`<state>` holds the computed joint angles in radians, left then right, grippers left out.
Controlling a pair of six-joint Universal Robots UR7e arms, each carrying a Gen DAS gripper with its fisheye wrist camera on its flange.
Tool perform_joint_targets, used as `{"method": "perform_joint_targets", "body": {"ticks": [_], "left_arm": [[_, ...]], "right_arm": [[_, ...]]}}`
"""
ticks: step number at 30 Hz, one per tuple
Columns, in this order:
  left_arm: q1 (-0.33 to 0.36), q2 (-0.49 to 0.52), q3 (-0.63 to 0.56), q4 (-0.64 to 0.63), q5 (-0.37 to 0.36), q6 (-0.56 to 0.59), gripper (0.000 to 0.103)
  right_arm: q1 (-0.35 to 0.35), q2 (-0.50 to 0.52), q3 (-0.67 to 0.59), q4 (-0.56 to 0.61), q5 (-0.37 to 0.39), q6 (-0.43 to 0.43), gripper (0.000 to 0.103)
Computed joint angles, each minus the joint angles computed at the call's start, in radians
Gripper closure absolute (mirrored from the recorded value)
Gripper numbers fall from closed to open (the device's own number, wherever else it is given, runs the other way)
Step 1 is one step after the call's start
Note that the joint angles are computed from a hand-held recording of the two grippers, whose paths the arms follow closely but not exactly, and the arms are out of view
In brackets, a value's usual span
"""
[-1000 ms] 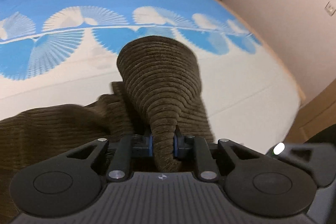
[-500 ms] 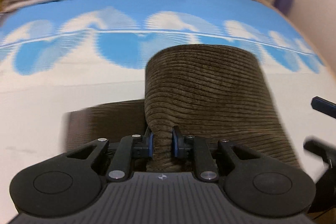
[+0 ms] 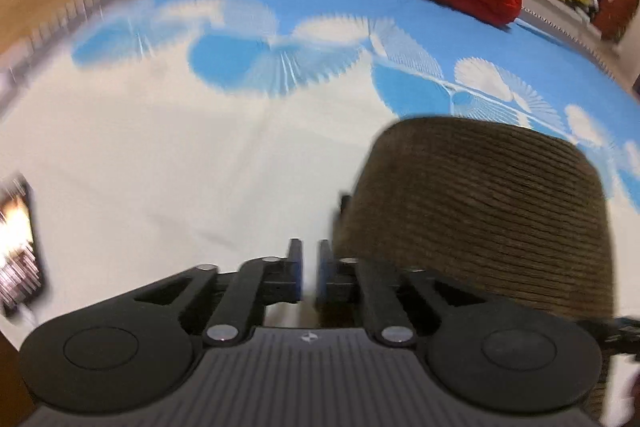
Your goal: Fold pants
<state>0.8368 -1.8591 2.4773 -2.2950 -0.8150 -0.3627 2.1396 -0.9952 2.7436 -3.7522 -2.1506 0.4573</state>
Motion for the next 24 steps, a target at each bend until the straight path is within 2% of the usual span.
{"method": "perform_joint_targets", "body": {"ticks": [2,3,4,7,10,13,15,17,18,20,21,23,24], "left_arm": [[0.015,-0.002,-0.009,0.013,-0.004,-0.026,0.071],[0.031,0.007,-0.018,0.013,0.000,-0.048,0.056],[0.051,0.010,-0.024,0.009,-0.010,-0.063,0.049],[0.140,0.028,-0.063,-0.036,-0.093,-0.126,0.037],[0.170,0.012,-0.065,-0.125,-0.147,-0.161,0.027],[0.202,0.039,-0.078,-0.181,-0.265,-0.120,0.017],[0.220,0.084,-0.109,-0.114,-0.311,-0.116,0.013],[0.216,0.138,-0.145,0.017,-0.289,-0.141,0.013],[0.213,0.156,-0.150,0.037,-0.285,-0.147,0.013],[0.214,0.172,-0.147,-0.007,-0.326,-0.134,0.026],[0.202,0.183,-0.147,-0.018,-0.328,-0.127,0.029],[0.175,0.210,-0.145,-0.032,-0.328,-0.100,0.039],[0.164,0.225,-0.146,-0.047,-0.344,-0.094,0.047]], "right_arm": [[-0.023,0.026,-0.016,-0.003,0.011,0.004,0.011],[-0.032,0.039,-0.021,-0.007,0.020,0.014,0.010],[-0.043,0.049,-0.026,-0.007,0.029,0.024,0.010],[-0.101,0.098,-0.013,-0.083,0.062,0.017,0.008],[-0.119,0.116,-0.021,-0.101,0.083,0.018,0.010],[-0.102,0.111,-0.034,-0.079,0.067,0.004,0.021],[-0.087,0.101,-0.038,-0.072,0.057,-0.014,0.041],[-0.083,0.100,-0.035,-0.093,0.057,-0.043,0.054],[-0.082,0.094,-0.034,-0.097,0.060,-0.054,0.058],[-0.082,0.064,-0.034,-0.078,0.063,-0.070,0.061],[-0.081,0.039,-0.038,-0.049,0.064,-0.080,0.062],[-0.087,-0.037,-0.048,0.041,0.074,-0.106,0.063],[-0.091,-0.094,-0.057,0.115,0.074,-0.118,0.063]]}}
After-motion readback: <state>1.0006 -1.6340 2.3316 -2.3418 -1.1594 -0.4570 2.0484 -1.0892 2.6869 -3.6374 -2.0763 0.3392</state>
